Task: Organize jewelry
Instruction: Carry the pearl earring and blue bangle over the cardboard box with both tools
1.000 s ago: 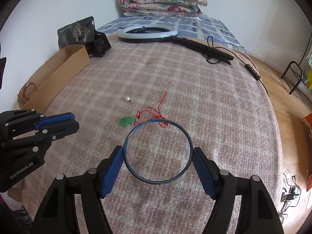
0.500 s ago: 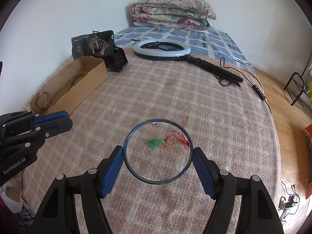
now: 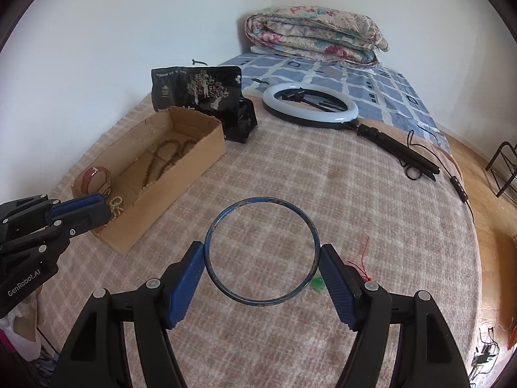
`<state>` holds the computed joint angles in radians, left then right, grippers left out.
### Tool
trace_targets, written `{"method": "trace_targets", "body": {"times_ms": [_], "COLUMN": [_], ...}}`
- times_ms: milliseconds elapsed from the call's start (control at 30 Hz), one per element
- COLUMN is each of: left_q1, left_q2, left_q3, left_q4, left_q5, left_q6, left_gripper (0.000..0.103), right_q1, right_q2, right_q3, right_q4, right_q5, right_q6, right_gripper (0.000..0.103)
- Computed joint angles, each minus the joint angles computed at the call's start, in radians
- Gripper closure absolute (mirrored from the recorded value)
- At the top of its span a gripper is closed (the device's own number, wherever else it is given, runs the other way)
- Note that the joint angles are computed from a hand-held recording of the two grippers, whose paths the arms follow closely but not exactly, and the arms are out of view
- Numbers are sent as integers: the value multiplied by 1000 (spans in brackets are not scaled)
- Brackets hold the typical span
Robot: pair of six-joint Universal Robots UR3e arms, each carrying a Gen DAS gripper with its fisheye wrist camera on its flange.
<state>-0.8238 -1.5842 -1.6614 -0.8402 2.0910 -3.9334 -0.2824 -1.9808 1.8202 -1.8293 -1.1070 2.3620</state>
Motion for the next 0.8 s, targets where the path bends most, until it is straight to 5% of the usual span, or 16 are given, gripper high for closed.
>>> {"method": "trace_targets", "body": {"times_ms": [800], "left_q1": [145], "left_q2": [307], "left_q3": [-297], "left_q4": [-28], "left_q5": [2], "left_q6": [-13], "left_gripper": [94], "right_q1": [494], "right_q2": [378], "right_q3": [-170], "right_q4": [-389], "right_q5": [-127], "right_q6": [447], "right_gripper": [29]}}
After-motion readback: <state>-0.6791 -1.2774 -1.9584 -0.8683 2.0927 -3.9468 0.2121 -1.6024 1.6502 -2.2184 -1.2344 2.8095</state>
